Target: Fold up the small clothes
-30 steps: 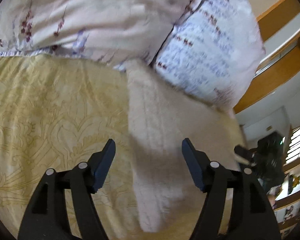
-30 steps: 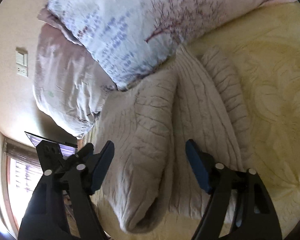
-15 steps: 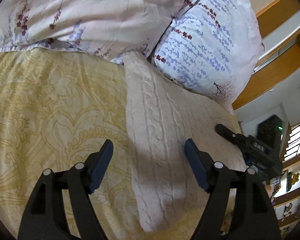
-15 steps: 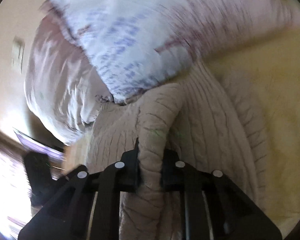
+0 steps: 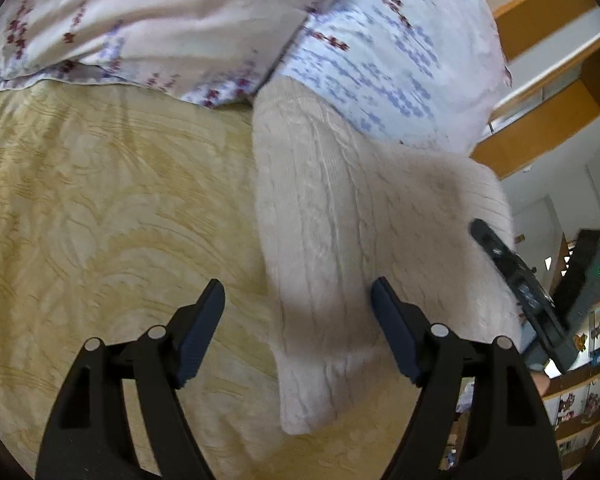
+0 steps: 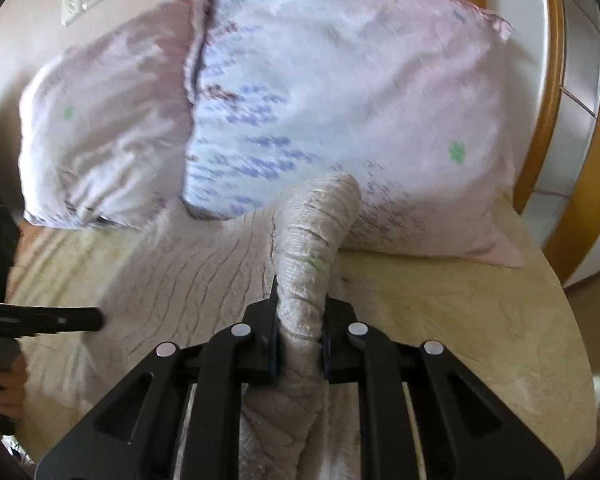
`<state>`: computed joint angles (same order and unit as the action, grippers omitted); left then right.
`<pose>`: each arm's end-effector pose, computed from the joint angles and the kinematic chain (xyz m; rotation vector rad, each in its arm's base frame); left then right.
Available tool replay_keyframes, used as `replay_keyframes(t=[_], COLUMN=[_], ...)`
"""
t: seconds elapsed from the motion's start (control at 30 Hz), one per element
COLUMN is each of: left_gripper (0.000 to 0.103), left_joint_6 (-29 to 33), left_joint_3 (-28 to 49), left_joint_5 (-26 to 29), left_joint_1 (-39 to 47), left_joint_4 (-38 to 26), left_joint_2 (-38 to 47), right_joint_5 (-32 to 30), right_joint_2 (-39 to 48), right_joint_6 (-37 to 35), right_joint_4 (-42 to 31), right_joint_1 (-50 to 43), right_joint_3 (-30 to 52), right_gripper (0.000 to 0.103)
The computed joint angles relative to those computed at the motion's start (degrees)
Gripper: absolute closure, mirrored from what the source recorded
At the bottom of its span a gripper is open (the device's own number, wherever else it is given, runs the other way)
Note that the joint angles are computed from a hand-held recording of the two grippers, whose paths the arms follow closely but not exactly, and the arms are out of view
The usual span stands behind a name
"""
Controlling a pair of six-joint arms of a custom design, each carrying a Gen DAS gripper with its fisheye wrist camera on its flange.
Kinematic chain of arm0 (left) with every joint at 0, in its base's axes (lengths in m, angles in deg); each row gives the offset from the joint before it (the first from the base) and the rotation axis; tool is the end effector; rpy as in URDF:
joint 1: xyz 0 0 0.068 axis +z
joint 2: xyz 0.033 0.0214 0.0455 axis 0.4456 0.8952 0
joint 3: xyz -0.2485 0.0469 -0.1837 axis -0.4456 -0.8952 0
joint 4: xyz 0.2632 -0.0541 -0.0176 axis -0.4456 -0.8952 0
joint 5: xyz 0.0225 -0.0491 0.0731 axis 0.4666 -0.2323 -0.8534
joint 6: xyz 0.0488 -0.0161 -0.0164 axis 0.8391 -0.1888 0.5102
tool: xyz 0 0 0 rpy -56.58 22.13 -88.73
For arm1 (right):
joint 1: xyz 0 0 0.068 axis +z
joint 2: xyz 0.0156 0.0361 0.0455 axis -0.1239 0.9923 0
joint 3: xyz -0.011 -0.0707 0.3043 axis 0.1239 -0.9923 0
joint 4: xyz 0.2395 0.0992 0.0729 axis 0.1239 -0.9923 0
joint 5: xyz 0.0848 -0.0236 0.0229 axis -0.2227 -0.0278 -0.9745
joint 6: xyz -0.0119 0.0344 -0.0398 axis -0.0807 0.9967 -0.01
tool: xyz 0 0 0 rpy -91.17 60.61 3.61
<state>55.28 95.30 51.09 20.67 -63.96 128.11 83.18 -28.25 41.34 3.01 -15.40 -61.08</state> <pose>0.2731 -0.0503 0.1705 0.2974 2.5920 -0.9628 0.1870 -0.0246 0.2236 0.1094 2.3125 0.0041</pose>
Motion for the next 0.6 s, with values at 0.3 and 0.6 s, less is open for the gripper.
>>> replay_keyframes(t=[0.3, 0.6], left_gripper=[0.028, 0.029], left_joint_6=[-0.58, 0.03], left_joint_3=[-2.14, -3.86], left_joint_5=[-0.58, 0.56], left_joint_1=[-3.61, -1.73], left_joint_4=[1.30, 0.55], left_joint_2=[-1.08, -2.04], right_joint_5=[-13.32, -33.50], right_joint_2=[14.70, 15.01], right_joint_6=[-0.91, -6.59], right_joint_4=[5.35, -9.53], right_joint_1=[-13.92, -35.08], right_joint_3=[-1.67, 3.71], right_gripper=[0.085, 0.051])
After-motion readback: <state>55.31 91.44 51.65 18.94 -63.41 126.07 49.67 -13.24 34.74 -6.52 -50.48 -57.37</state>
